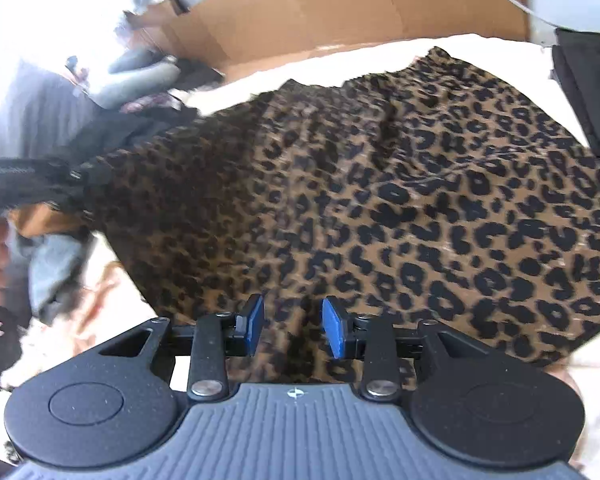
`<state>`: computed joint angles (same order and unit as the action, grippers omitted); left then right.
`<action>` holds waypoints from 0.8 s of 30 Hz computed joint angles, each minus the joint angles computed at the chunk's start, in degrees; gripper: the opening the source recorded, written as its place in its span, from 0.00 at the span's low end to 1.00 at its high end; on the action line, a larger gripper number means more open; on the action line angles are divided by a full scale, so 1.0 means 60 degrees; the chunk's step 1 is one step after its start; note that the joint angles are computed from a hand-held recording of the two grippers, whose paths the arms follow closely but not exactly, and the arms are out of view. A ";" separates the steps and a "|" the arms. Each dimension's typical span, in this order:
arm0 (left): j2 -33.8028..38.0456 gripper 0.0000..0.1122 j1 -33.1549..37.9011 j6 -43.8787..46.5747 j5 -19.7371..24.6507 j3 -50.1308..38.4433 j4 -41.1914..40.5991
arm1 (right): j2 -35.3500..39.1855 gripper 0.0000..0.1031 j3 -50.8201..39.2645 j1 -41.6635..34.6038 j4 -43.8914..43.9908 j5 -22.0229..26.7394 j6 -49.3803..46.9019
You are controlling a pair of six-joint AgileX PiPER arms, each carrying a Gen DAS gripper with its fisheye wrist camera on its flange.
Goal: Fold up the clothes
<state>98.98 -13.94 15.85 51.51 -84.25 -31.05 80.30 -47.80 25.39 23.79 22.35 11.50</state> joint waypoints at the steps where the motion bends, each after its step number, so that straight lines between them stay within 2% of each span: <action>1: 0.0019 0.03 -0.0166 -0.0130 0.0027 -0.0061 0.0118 | -0.0052 0.42 0.0019 -0.0011 0.0335 -0.0065 -0.0335; 6: 0.0339 0.03 -0.1017 -0.0468 0.0101 -0.0456 0.0297 | -0.0138 0.44 -0.0143 -0.0118 0.2286 -0.0252 -0.2166; 10: 0.0776 0.03 -0.1602 -0.0782 0.0418 -0.1108 0.0458 | 0.0030 0.44 -0.0720 0.0007 0.2404 -0.0421 -0.2361; 15: 0.1239 0.03 -0.1954 -0.0804 0.0799 -0.1851 0.0289 | 0.0615 0.44 -0.1512 -0.0110 0.3061 -0.0262 -0.3241; 24: 0.1646 0.03 -0.2142 -0.0943 0.1346 -0.2493 -0.0230 | 0.1160 0.44 -0.2057 0.0080 0.2854 -0.0297 -0.3122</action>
